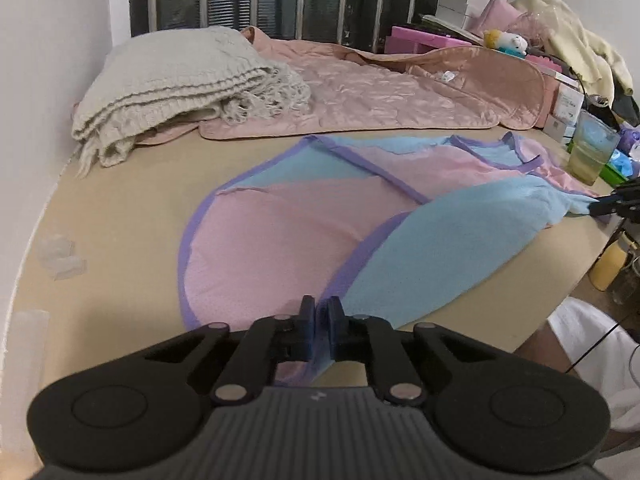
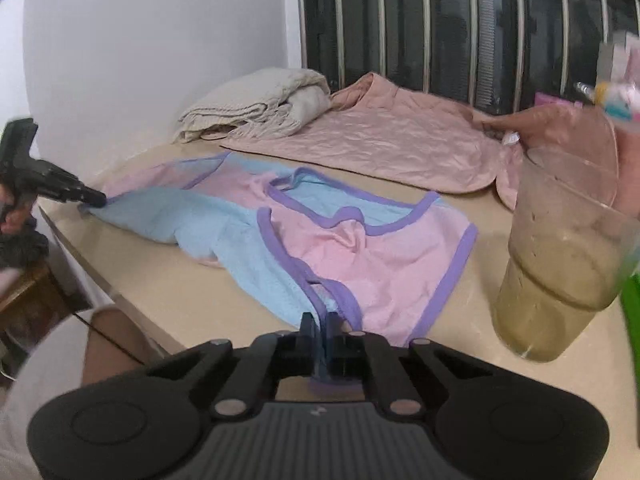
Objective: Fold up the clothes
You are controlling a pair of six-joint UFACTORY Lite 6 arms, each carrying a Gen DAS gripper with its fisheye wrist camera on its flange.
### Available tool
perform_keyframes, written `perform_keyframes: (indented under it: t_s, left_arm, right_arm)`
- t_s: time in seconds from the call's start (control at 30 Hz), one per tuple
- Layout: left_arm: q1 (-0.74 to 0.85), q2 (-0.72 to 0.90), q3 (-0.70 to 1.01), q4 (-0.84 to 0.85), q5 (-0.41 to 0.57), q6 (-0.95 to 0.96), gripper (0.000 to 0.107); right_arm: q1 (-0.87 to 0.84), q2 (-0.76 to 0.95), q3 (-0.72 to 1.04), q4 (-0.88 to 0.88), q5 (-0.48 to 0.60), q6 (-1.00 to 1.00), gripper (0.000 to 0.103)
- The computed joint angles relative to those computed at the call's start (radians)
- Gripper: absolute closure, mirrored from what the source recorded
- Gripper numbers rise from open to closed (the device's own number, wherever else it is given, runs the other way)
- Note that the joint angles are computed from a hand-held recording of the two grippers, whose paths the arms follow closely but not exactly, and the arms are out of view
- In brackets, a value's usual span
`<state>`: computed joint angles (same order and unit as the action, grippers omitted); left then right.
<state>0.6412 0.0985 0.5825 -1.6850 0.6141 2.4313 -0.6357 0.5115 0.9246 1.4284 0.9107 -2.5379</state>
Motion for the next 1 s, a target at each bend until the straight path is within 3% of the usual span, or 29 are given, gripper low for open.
perform_keyframes:
  t_s: [0.2, 0.3, 0.37, 0.43, 0.57, 0.67, 0.77, 0.9, 1.0]
  left_arm:
    - [0.013, 0.016, 0.056, 0.026, -0.058, -0.02, 0.099]
    - [-0.003, 0.016, 0.054, -0.014, -0.073, 0.008, 0.099]
    - [-0.011, 0.013, 0.053, -0.025, -0.085, 0.0, 0.097]
    - [-0.002, 0.004, 0.061, 0.023, -0.084, -0.084, 0.097]
    - [0.039, -0.113, -0.007, 0.072, -0.015, -0.149, 0.096]
    - [0.006, -0.188, -0.054, 0.065, -0.007, -0.166, 0.092]
    - [-0.082, -0.197, -0.077, 0.022, -0.032, -0.144, 0.09]
    - [-0.185, -0.149, -0.079, -0.115, -0.098, -0.055, 0.09]
    - [-0.214, -0.114, -0.068, -0.168, -0.119, -0.031, 0.09]
  right_arm:
    - [0.052, -0.11, 0.111, -0.223, 0.013, 0.18, 0.099]
    - [0.16, -0.146, 0.126, -0.188, -0.17, 0.179, 0.098]
    - [0.233, -0.153, 0.083, -0.038, -0.299, 0.05, 0.069]
    - [0.286, -0.149, 0.057, 0.092, -0.374, -0.058, 0.058]
    - [0.217, -0.213, -0.036, 0.153, -0.248, -0.155, 0.058]
    - [0.102, -0.226, -0.062, 0.061, -0.087, -0.083, 0.058]
    - [0.05, -0.167, -0.026, 0.009, -0.059, 0.027, 0.061]
    - [0.011, -0.051, 0.0, 0.058, 0.006, 0.074, 0.062]
    - [0.026, 0.011, 0.012, 0.131, 0.044, 0.069, 0.068]
